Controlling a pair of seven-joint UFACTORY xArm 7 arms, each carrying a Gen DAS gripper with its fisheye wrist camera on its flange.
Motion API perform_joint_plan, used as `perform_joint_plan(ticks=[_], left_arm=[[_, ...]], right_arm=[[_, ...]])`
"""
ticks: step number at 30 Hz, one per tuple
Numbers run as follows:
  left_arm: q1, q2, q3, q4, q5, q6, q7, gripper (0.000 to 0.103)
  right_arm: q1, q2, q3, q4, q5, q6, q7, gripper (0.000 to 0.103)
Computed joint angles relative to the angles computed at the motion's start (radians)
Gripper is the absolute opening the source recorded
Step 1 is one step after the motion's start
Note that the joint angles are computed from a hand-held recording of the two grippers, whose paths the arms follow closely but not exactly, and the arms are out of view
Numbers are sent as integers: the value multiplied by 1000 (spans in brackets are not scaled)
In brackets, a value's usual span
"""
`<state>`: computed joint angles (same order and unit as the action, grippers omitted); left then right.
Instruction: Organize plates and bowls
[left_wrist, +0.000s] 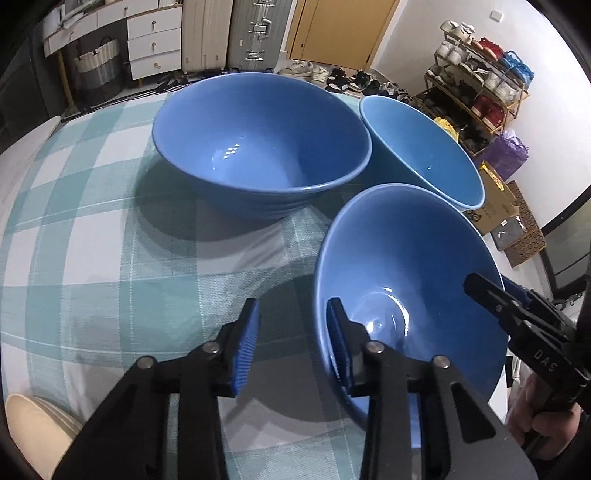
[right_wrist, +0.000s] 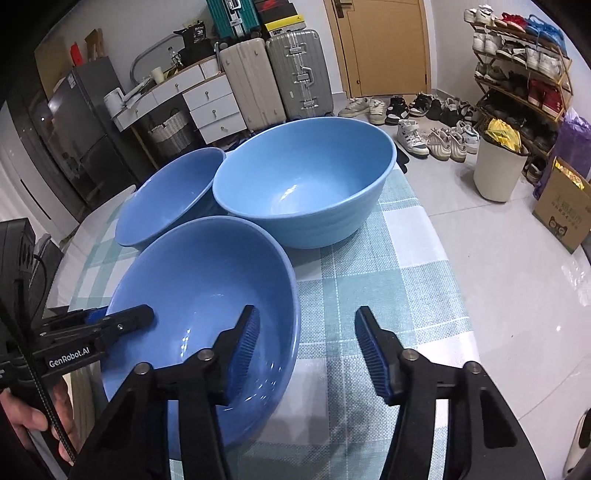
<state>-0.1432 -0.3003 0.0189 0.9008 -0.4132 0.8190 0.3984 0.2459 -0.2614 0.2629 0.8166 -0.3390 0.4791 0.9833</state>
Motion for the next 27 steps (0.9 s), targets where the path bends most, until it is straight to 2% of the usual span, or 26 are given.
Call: perform_joint_plan(ticks=[3,4,8,11,27], left_arm=[[-3,-14,-5,-13,10,-15,10,22],[-6,-19,-3,-16,8,-17,15,17],[-9,-23,-1,-12,12,-4,21,14],[-11,-29,-1,-11,16,3,25,11],[-5,-97,12,-39,13,63,19,11]], right_arm=[[19,-3,-20,-13,47,-31,-37,43],[25,-2,-26,-17,66,-38,-53,38],[30,2,-26,-18,94,-41,-79,22],[35,3,-25,-22,116,-61,-95,13],[48,-62,-6,-52,168,-28,-83,11]])
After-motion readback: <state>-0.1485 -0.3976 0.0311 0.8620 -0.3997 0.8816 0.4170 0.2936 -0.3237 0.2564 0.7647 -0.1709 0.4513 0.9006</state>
